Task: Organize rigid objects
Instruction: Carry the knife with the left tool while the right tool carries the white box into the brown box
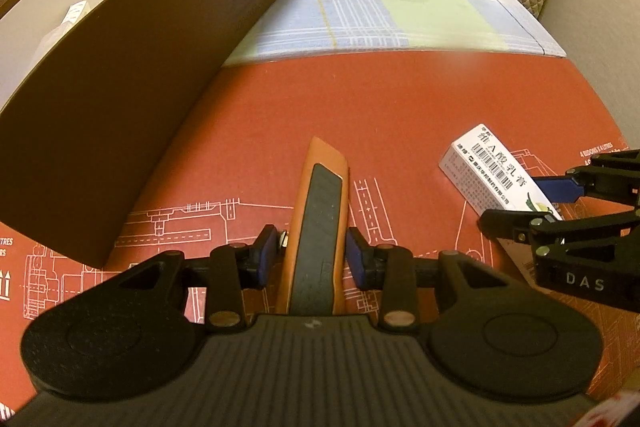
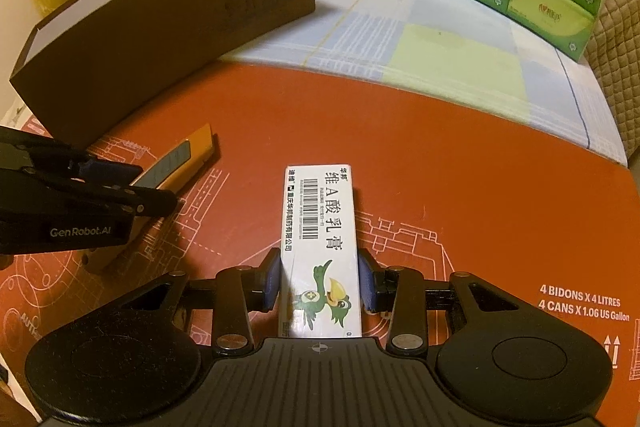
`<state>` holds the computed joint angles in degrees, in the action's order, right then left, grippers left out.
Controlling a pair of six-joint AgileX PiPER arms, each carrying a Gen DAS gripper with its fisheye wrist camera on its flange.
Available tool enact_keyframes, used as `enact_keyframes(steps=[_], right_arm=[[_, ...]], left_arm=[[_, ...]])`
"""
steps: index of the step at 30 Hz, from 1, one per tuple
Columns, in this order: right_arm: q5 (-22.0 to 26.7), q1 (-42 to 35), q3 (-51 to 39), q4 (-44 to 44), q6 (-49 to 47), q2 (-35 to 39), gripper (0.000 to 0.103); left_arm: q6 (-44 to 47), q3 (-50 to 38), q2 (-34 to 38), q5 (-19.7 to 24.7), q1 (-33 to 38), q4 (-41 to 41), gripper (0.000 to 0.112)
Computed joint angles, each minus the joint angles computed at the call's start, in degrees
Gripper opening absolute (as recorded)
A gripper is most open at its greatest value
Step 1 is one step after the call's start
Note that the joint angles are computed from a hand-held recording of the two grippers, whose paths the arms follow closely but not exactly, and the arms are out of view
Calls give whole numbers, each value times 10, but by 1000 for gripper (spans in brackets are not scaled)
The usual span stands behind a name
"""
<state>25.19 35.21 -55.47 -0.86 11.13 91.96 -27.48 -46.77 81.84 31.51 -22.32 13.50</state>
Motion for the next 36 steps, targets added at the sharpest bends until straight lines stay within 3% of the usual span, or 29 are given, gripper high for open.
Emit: enact_keyframes(steps=[15,22,36], right_arm=[[-2,23,1,-72,66,3,36],[-7,19,13,-37,25,-8,35],[-8,34,10,-51,44,-30,35]], left_arm=[[-41,0,0,6,-19,44,31],[-45,6,-11,11,-21,39,31],[-93,19,-59,21,-32,72,31]])
